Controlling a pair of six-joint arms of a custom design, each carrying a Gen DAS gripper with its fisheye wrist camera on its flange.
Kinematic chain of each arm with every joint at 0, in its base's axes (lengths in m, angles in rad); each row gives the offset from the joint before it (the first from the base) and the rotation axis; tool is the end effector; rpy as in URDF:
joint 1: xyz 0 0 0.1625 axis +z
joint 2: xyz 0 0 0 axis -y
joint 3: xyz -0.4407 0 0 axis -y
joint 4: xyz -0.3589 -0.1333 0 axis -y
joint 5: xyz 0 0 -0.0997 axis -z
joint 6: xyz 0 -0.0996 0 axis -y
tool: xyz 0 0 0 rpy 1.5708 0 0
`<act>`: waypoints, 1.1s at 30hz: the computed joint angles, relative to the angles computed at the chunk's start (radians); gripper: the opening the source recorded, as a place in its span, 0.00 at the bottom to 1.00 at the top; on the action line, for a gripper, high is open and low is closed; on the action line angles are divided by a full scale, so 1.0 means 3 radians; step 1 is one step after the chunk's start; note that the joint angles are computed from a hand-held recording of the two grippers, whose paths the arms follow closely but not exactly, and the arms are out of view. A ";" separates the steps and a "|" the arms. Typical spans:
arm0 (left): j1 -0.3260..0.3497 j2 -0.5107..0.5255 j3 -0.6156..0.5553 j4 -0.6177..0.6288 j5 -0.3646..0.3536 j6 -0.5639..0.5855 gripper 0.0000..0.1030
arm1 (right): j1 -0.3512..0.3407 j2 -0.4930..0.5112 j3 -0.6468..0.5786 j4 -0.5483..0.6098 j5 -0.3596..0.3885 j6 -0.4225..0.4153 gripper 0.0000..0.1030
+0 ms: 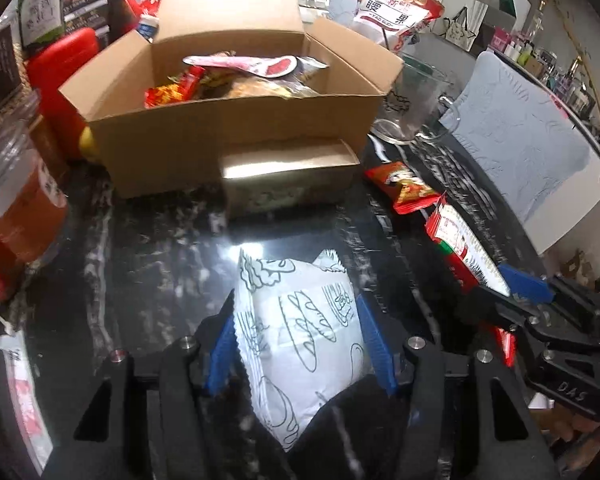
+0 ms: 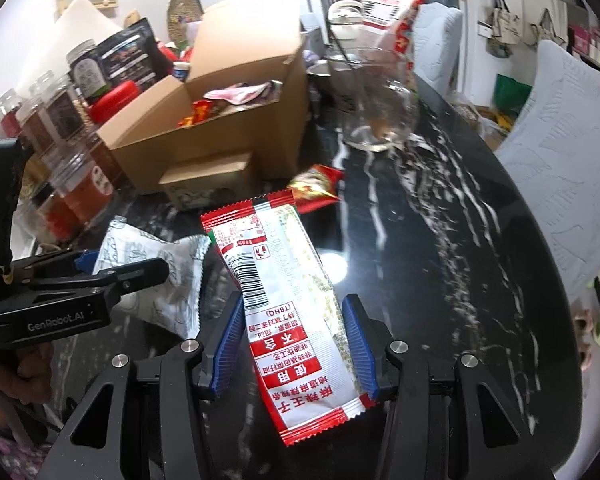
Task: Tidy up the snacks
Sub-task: 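Grasp white patterned snack bag with left tool while right tool holds packet, then carry white bag in left tool while right tool carries packet over box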
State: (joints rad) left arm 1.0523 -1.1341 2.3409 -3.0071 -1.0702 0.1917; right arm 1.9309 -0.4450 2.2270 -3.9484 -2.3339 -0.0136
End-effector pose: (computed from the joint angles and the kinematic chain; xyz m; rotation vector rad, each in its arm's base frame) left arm -0.0564 -0.4642 0.1641 0.8498 2.5168 -0.4124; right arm 0.2173 -0.3942 -0.0024 0.1523 -2.3637 0.8733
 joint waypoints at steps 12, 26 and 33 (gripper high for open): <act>0.0187 0.0093 -0.0241 0.0500 -0.0072 -0.0272 0.79 | 0.0086 0.0071 -0.0167 0.0232 -0.0110 0.0152 0.47; -0.0041 0.0407 0.0016 -0.0221 0.0426 -0.0037 0.87 | 0.0068 0.0080 -0.0084 0.0185 -0.0170 0.0258 0.47; -0.0012 0.0353 0.0089 -0.0400 0.0300 0.0172 0.65 | 0.0039 0.0089 -0.0042 0.0114 -0.0119 0.0288 0.47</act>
